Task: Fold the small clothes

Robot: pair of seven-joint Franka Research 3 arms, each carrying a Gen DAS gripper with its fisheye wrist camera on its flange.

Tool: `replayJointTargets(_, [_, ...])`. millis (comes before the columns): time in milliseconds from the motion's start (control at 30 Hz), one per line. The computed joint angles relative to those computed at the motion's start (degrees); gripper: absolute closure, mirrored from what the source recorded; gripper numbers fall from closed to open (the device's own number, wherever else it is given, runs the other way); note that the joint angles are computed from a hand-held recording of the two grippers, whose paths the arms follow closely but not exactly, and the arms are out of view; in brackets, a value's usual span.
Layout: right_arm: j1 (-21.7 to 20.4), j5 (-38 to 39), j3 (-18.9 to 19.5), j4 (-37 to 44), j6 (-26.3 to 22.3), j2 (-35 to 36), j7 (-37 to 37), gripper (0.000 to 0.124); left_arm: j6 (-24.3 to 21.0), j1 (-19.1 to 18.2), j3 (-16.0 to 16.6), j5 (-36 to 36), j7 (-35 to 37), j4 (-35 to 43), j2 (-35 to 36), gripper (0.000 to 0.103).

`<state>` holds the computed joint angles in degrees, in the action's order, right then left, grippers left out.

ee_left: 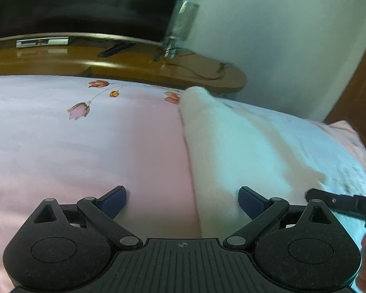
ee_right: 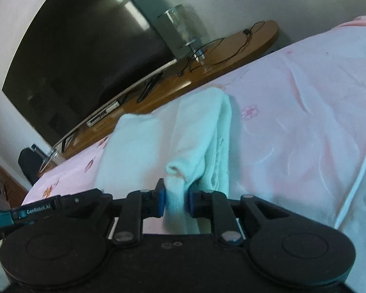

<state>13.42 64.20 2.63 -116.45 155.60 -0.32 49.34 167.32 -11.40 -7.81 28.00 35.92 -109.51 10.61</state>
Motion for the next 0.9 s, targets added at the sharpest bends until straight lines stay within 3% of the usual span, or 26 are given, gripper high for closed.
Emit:
replayJointTargets(100, [0.0, -3.0, -0.6, -5.0, -0.8, -5.0, 0.6, 0.097, 0.7, -0.2, -0.2, 1.1, -1.2, -5.4, -3.9, 0.006])
replayJointTargets(233, [0.6, -1.2, -2.4, -11.0, -4.9, -10.2, 1.4, 0.107, 0.0, -1.2, 0.2, 10.0, -8.4, -8.1, -6.0, 0.005])
replayJointTargets(300, [1.5, -2.3, -1.7, -12.6, -1.4, -10.8, 1.1, 0.117, -3.1, -1.2, -0.8, 10.8, -7.9, -6.6, -5.6, 0.006])
replayJointTargets(367, [2.7, -1.0, -1.6, -13.3, 2.4, -11.2, 0.9, 0.118, -2.5, -0.6, -1.6, 7.9, -5.5, -6.6, -5.8, 0.006])
replayJointTargets(400, [3.1, -0.2, -1.7, -13.5, 4.1, -11.6, 0.9, 0.118, -5.0, -0.8, -2.0, 8.0, -4.3, -5.7, -5.6, 0.006])
replayJointTargets(500, [2.7, -4.2, -2.2, -14.2, 4.4, -11.5, 3.9, 0.118, -7.6, -0.8, -2.2, 8.1, -2.1, -4.8, -5.4, 0.006])
replayJointTargets(600, [2.5, -6.9, -2.7, -13.0, 2.7, -11.1, 6.0, 0.110, -5.8, -0.7, -0.4, 16.9, -10.6, -3.9, -6.1, 0.006])
replayJointTargets(733, [6.6, 4.5, -3.4, -8.6, 11.8, -9.2, -7.8, 0.111, -6.7, 0.2, 0.0, 15.7, -11.4, 3.3, -1.0, 0.006])
replayJointTargets(833, [7.1, 4.1, -1.7, -2.5, 13.2, -4.1, -14.0, 0.110, -8.0, 0.4, -0.6, 10.1, -6.1, 8.8, 4.0, 0.006])
replayJointTargets(900, [7.0, -3.9, 0.4, -0.8, 16.7, -0.9, -15.7, 0.109, -9.0, 0.0, -0.8, 7.5, -2.8, 10.6, 6.1, 0.006])
